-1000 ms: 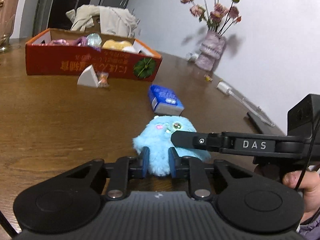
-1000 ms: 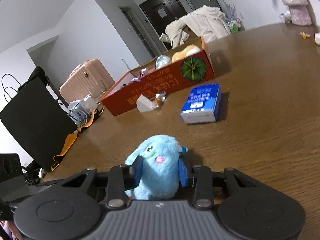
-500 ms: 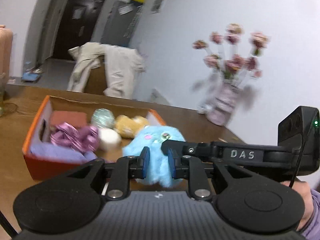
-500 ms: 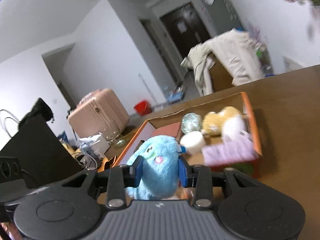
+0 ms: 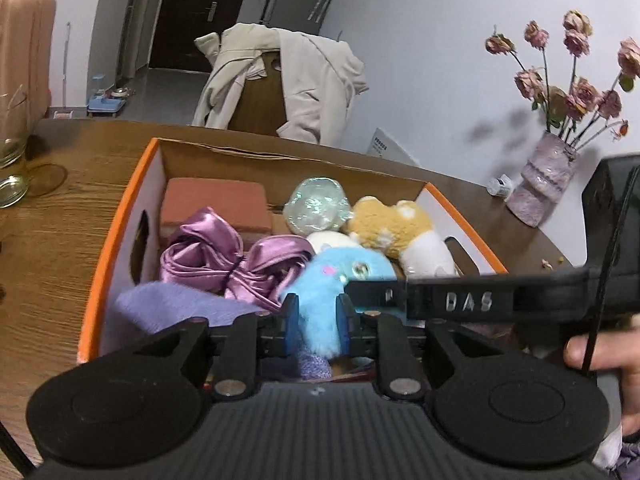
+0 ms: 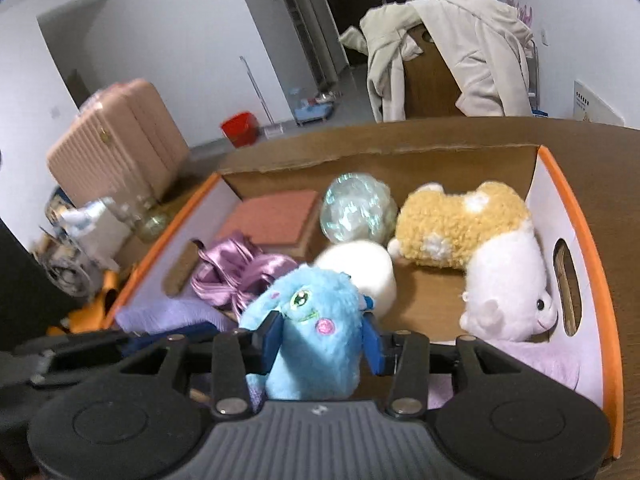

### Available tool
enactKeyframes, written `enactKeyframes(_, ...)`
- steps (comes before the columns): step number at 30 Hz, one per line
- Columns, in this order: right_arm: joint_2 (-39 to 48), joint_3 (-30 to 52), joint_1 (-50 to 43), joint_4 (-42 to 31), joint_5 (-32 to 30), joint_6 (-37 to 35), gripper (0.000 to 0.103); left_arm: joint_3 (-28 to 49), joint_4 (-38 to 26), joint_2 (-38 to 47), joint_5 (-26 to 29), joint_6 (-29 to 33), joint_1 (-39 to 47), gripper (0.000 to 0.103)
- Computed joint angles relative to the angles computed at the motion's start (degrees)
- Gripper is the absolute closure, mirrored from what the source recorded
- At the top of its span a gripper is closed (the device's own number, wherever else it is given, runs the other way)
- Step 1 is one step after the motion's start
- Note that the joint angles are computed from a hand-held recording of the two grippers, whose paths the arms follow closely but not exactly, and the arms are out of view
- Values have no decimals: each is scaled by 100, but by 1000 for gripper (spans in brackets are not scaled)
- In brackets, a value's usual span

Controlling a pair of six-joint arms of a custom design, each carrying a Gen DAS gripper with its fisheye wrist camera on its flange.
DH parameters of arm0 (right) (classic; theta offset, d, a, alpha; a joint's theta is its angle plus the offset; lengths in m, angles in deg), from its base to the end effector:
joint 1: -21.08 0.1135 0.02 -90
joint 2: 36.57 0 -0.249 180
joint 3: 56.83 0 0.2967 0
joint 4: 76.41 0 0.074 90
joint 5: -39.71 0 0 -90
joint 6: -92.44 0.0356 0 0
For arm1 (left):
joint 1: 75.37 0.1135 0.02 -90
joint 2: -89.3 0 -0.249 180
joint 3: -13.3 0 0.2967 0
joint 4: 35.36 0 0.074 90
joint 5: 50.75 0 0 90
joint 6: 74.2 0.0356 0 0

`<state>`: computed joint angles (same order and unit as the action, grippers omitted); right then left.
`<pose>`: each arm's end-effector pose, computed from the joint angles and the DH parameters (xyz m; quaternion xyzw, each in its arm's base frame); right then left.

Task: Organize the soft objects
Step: 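Lower the blue plush into the box and open both grippers, then reach both grippers to the blue carton and grasp it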

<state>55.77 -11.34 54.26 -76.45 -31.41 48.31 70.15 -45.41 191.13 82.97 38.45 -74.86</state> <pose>0.2630 0.1582 0.0672 0.1613 0.9052 0.1130 0.3766 0.3383 -0.0216 0.0658 0.2798 0.8473 -0.2919 0.3445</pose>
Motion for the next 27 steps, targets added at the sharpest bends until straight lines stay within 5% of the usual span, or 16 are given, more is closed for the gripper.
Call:
enactKeyframes(4, -173, -105, 24, -237, -249, 97, 57, -216, 4, -371, 87, 50, 181, 73)
enactKeyframes(9, -1239, -514, 329, -924, 255, 380, 43, -671, -507, -1457, 317, 364, 594, 66)
enactKeyframes(17, -4228, -673, 2382, -4092, 2555, 1431, 27, -1431, -2018, -3816, 1116, 1363, 1768, 48)
enactKeyframes(22, -3697, 123, 4694, -6601, 4121, 3984, 18, -1821, -4200, -4929, 1964, 3868, 3327, 32)
enactKeyframes(27, -1449, 1310, 6587, -9232, 4489, 7938, 16, -1393, -7685, -3704, 2278, 8654, 5428, 25)
